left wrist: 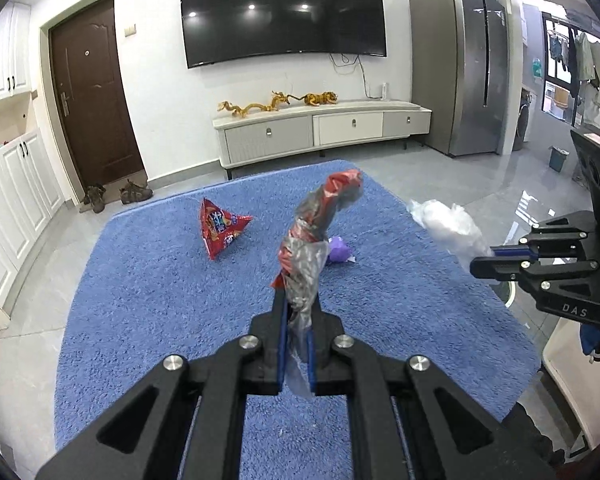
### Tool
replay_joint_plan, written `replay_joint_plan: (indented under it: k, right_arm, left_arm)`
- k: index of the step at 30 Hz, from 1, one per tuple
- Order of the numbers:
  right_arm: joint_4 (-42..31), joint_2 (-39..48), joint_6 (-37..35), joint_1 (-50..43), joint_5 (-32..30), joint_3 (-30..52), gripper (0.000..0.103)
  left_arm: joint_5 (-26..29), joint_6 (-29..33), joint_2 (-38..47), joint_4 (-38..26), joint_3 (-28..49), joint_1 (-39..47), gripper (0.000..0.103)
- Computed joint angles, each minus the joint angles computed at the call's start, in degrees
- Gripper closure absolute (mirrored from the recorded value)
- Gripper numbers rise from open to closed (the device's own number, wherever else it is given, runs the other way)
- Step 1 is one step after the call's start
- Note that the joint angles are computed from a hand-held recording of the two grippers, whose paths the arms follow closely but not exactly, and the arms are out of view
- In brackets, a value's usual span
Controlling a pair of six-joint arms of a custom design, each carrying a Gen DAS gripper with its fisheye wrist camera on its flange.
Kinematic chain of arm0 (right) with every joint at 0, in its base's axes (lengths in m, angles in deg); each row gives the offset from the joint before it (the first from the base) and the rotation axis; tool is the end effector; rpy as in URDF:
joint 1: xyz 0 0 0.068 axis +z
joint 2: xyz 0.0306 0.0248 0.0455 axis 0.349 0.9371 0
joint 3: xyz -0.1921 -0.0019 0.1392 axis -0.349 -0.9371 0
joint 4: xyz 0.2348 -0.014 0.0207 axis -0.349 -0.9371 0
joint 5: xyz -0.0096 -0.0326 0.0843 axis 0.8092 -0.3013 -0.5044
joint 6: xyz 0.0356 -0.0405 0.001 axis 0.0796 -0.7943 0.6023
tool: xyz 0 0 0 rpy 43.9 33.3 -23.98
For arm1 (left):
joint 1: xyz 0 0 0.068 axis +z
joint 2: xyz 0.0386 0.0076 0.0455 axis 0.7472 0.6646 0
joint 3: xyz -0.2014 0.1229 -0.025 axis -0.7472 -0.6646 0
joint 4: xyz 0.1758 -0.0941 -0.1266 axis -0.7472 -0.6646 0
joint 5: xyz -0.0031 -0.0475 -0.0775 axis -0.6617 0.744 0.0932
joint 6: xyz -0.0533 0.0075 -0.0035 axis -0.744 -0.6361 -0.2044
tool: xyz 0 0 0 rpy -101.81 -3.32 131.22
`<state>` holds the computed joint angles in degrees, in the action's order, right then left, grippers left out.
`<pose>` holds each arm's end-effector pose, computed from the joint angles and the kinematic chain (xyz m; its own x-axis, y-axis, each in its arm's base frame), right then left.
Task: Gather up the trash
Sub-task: 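Carry both clear bags to the bin and open both tools to drop them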
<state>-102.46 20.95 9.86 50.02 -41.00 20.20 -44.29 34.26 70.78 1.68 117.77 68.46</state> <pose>0.1813 0.0996 0.2500 -0.6386 -0.2509 -0.7275 -0.3792 0.9252 0.0138 0.2072 0.0548 0.2935 -0.5069 0.3384 -0.7928 0.4640 0.8822 0.0799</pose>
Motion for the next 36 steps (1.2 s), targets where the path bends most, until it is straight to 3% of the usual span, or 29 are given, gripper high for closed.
replay_joint_plan:
  k: [9, 15, 19, 23, 27, 36]
  right_arm:
    - [-1.4, -9.8, -1.2, -8.8, -4.9, -5.5, 0.097]
    - [-2.7, -15.9, -8.7, -29.8, -17.4, -10.5, 0.097]
    - [-1.8, -14.7, -16.7, -49.1, -27.9, -14.2, 0.097]
    - [1.9, -6.6, -24.1, -65.1, -33.7, -16.1, 0.097]
    - [8.1, 7.0, -28.2, -75.8, -35.8, -14.8, 0.097]
    - [18.7, 32.5, -25.8, -80.0, -32.7, -3.2, 0.094]
  left_arm:
    - [-7.3, -4.8, -2.3, 1.4, -0.1, -10.1, 0.096]
    - [-18.4, -10.5, 1.3, 4.1, 1.6, -27.4, 0.096]
    - [-24.5, -15.4, 10.3, 4.9, 6.2, -40.5, 0.096]
    - [-27.7, -20.2, 23.4, 4.7, 15.2, -51.8, 0.096]
    - [-26.8, -25.5, 38.3, 2.5, 28.7, -58.8, 0.096]
    - [-20.0, -33.3, 71.3, -10.8, 69.2, -65.1, 0.094]
